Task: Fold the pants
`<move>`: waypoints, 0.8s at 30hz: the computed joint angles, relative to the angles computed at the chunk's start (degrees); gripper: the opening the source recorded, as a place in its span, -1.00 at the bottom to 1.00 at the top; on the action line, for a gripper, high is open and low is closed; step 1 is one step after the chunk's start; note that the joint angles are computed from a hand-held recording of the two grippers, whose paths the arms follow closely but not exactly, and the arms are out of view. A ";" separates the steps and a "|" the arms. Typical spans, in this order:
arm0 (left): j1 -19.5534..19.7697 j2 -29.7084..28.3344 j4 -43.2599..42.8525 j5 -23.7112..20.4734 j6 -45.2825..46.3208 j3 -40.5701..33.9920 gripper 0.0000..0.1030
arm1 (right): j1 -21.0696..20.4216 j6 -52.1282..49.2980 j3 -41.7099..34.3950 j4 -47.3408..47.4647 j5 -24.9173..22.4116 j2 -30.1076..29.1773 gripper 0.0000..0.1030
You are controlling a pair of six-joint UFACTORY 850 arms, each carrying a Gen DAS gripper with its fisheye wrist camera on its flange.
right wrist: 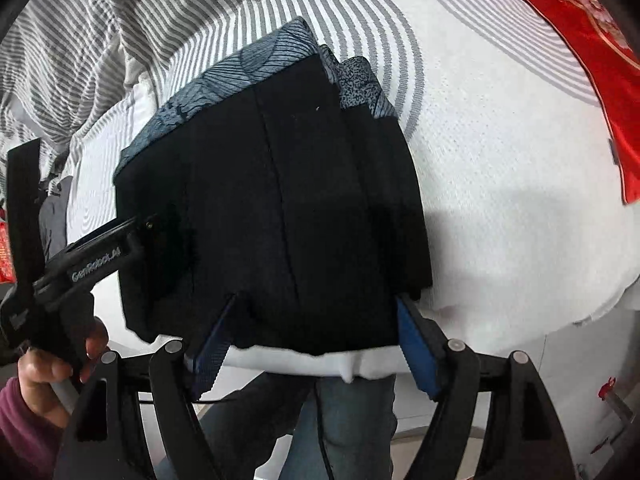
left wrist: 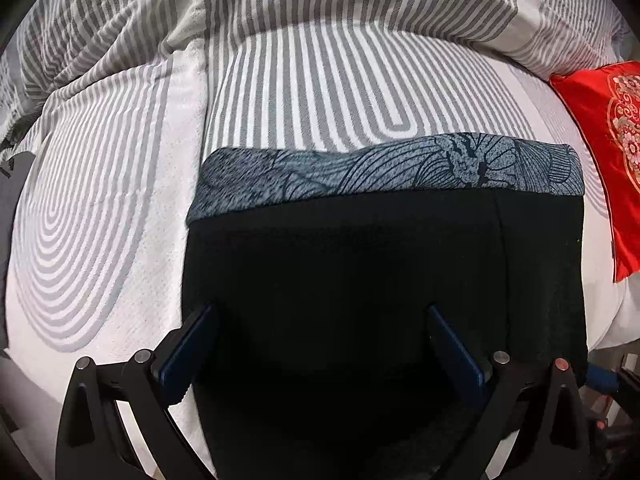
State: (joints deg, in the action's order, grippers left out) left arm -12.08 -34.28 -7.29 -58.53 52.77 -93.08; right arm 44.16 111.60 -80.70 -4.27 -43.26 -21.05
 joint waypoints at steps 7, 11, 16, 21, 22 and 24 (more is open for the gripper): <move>2.45 4.92 1.51 0.25 4.82 2.02 0.98 | 1.42 4.87 -4.50 -4.32 -6.37 0.12 0.55; 4.40 7.43 1.13 -0.17 6.55 2.27 0.98 | 2.23 3.21 -10.96 -6.61 -14.87 -2.14 0.56; 6.56 8.09 -0.89 -3.82 7.67 -0.80 0.98 | 2.74 1.01 -17.96 -7.36 -21.70 -5.16 0.56; 7.75 9.54 -2.51 -5.13 9.14 -1.66 0.98 | 3.32 0.32 -22.90 -7.55 -25.09 -7.26 0.56; 8.03 9.26 -2.74 -5.62 9.54 -2.38 0.98 | 3.40 -0.09 -23.80 -7.56 -25.77 -7.58 0.56; 8.24 9.89 -2.86 -5.36 10.27 -2.07 0.98 | 3.56 -0.64 -25.28 -7.43 -27.32 -8.16 0.56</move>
State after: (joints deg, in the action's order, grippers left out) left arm -3.84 -24.38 -10.15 -63.88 63.04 -95.15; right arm 47.72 110.96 -105.98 -11.70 -70.58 -29.21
